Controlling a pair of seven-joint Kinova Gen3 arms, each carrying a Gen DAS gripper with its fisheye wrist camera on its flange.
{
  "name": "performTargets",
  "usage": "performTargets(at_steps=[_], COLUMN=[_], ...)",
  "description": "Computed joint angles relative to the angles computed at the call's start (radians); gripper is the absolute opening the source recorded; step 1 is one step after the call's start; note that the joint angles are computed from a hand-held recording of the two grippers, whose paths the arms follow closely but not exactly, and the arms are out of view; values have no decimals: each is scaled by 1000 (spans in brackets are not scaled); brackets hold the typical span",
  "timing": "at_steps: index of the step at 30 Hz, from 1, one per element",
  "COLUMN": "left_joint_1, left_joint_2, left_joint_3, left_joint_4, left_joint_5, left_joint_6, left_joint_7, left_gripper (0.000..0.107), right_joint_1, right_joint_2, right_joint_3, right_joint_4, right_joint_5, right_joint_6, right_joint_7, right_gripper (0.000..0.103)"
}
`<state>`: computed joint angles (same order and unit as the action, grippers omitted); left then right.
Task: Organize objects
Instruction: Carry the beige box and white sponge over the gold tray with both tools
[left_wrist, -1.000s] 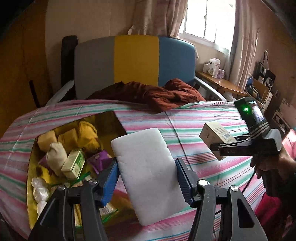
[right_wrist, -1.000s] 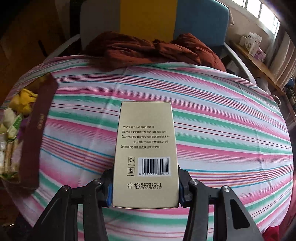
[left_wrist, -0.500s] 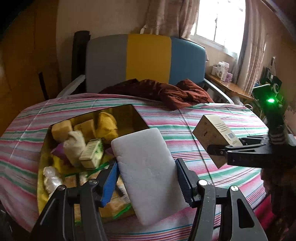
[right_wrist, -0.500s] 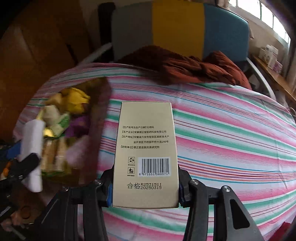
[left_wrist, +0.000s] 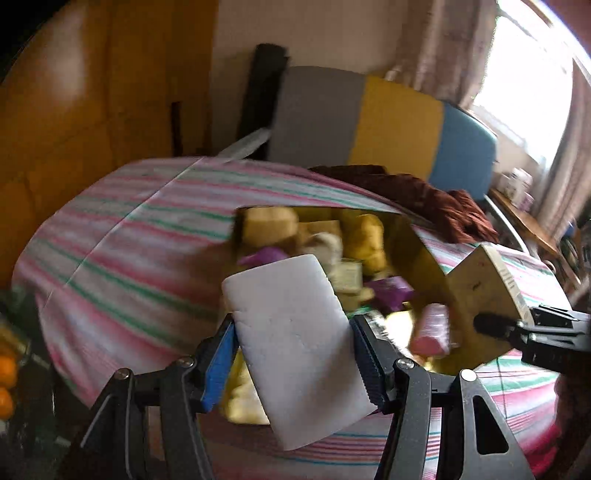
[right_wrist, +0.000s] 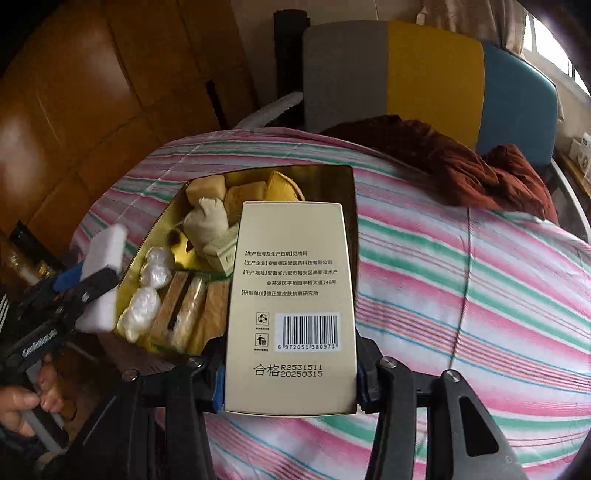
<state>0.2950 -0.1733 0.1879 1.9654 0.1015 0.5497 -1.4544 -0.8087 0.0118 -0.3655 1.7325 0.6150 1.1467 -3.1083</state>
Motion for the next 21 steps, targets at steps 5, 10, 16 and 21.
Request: performTargets(at_steps=[5,10,16,21], left_joint_1=[3,13,27,52], left_joint_2=[-10,26,100,157], left_joint_3=[-48,-36,3,29], left_joint_4=[20,0,-55,-84], left_joint_5=[65,100,86,7], left_joint_6=[8,2,-4,-5], left_joint_7=[-56,-89,-61,2], left_gripper=[61,61,61,61], right_joint_1=[30,49,91,107], right_joint_2=[42,80,103,91], right_joint_3=[42,82,134,140], right_joint_4=[-32,-75,-72,-32], right_joint_5=[-15,-50,-109,-130], right_joint_6=[-62,-101,-176,-231], right_joint_7=[34,71,60,62], right_gripper=[49,49,53,55])
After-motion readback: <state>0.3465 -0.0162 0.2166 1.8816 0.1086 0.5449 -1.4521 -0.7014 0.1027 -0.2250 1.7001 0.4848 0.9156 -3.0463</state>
